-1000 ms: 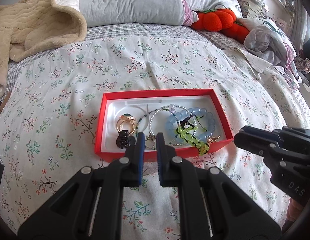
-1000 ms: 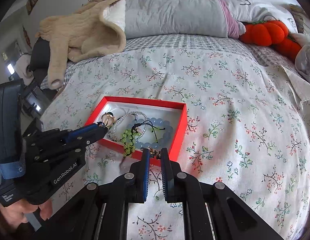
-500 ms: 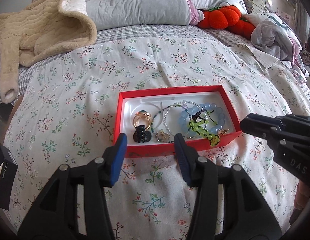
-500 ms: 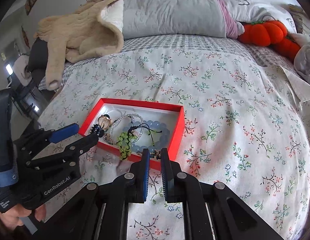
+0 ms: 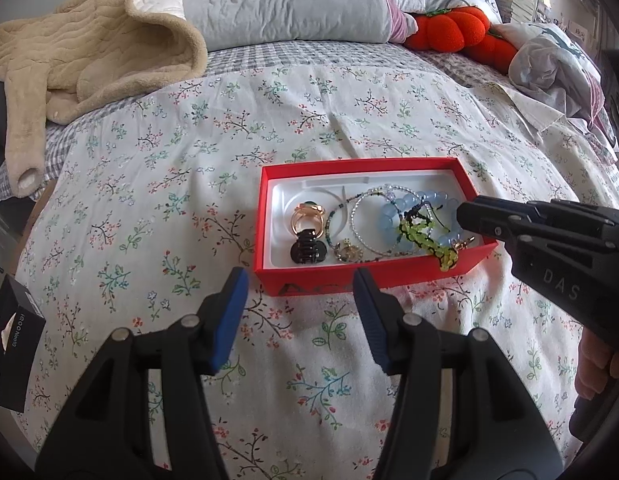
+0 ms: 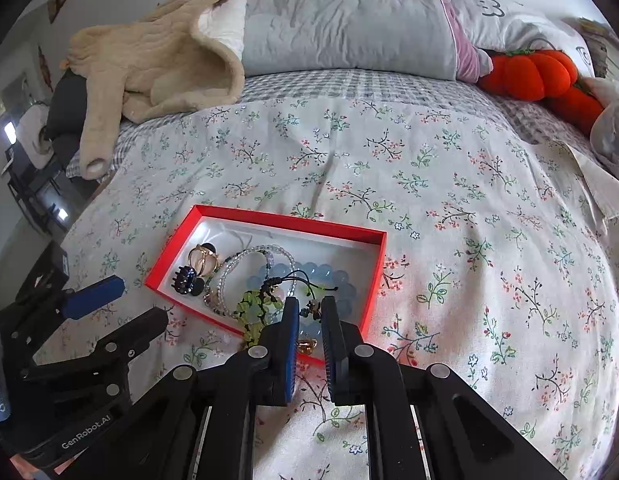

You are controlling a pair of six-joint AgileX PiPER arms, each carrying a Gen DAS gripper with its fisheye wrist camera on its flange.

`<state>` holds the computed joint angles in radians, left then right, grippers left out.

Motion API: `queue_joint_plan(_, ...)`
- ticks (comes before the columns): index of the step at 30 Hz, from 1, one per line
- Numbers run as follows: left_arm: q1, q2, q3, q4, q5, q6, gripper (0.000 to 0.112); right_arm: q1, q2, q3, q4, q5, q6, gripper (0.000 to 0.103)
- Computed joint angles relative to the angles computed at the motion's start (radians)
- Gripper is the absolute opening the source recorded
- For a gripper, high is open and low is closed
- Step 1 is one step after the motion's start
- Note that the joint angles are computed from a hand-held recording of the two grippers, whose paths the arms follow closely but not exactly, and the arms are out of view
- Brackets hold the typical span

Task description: Organize jewelry

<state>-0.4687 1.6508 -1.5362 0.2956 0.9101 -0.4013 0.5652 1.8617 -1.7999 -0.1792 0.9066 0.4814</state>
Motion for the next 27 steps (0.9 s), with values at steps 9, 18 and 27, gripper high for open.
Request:
queue_joint_plan(9, -0.004, -0.026, -0.002, 0.040, 0.044, -0.044, 0.069, 0.002, -0.090, 0.066, -0.027, -0.025, 0.039, 0.067)
queue_joint_plan(18, -0.021, -0.103, 0.031, 0.079, 0.092, -0.128, 0.094, 0.060, -0.217, 0.183, -0.146, 0.066, 0.136, 0.083)
queue_joint_plan(27, -0.068, -0.151, 0.038, 0.099, 0.214, -0.156, 0.103, 0.150, -0.295, 0.239, -0.279, 0.233, 0.276, 0.103)
